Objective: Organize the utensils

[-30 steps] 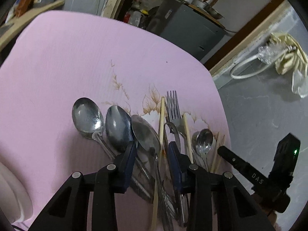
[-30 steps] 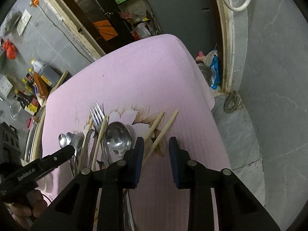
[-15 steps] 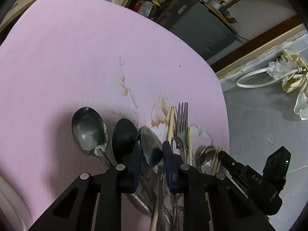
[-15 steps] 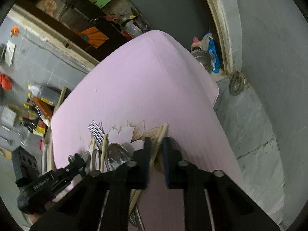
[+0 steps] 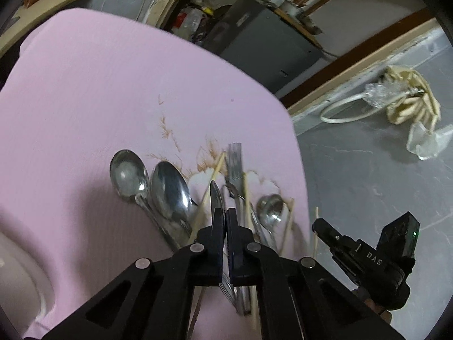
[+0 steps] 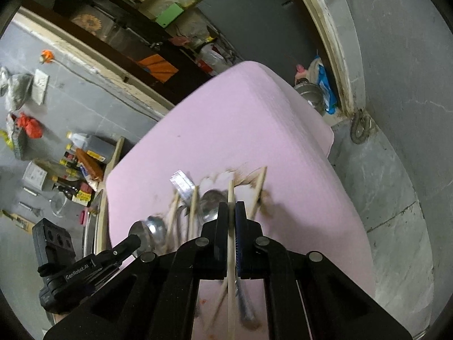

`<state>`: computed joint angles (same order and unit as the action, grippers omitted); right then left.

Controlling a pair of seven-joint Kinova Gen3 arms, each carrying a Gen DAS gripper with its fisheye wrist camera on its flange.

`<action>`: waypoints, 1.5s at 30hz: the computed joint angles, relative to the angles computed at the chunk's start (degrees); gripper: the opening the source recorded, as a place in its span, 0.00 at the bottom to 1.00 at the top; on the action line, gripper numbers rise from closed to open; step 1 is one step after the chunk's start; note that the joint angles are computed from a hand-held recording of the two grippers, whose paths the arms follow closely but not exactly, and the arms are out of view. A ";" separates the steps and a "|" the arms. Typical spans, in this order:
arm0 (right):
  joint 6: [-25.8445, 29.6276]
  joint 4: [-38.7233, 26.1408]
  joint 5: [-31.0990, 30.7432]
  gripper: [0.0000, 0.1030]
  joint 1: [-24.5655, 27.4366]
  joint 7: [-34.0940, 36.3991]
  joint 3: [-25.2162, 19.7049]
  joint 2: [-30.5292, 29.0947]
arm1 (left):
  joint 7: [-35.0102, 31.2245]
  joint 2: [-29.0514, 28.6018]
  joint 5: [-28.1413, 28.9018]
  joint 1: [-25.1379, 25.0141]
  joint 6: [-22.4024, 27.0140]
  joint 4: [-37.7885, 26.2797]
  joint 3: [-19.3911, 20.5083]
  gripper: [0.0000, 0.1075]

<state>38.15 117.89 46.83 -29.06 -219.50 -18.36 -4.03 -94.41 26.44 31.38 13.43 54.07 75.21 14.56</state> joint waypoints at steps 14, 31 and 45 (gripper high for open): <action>24.05 -13.75 15.11 0.04 -13.12 -8.56 -6.66 3.88 | -18.41 -13.52 16.71 -10.20 5.81 8.02 -1.69 0.03; 28.29 -44.32 37.43 0.04 -28.12 3.80 6.42 24.94 | -33.39 -15.82 32.89 -25.89 7.16 5.53 -12.10 0.02; 25.23 -46.18 43.78 0.04 -34.65 2.88 18.14 33.02 | -56.07 -11.62 54.24 -30.45 -2.34 16.68 -10.39 0.02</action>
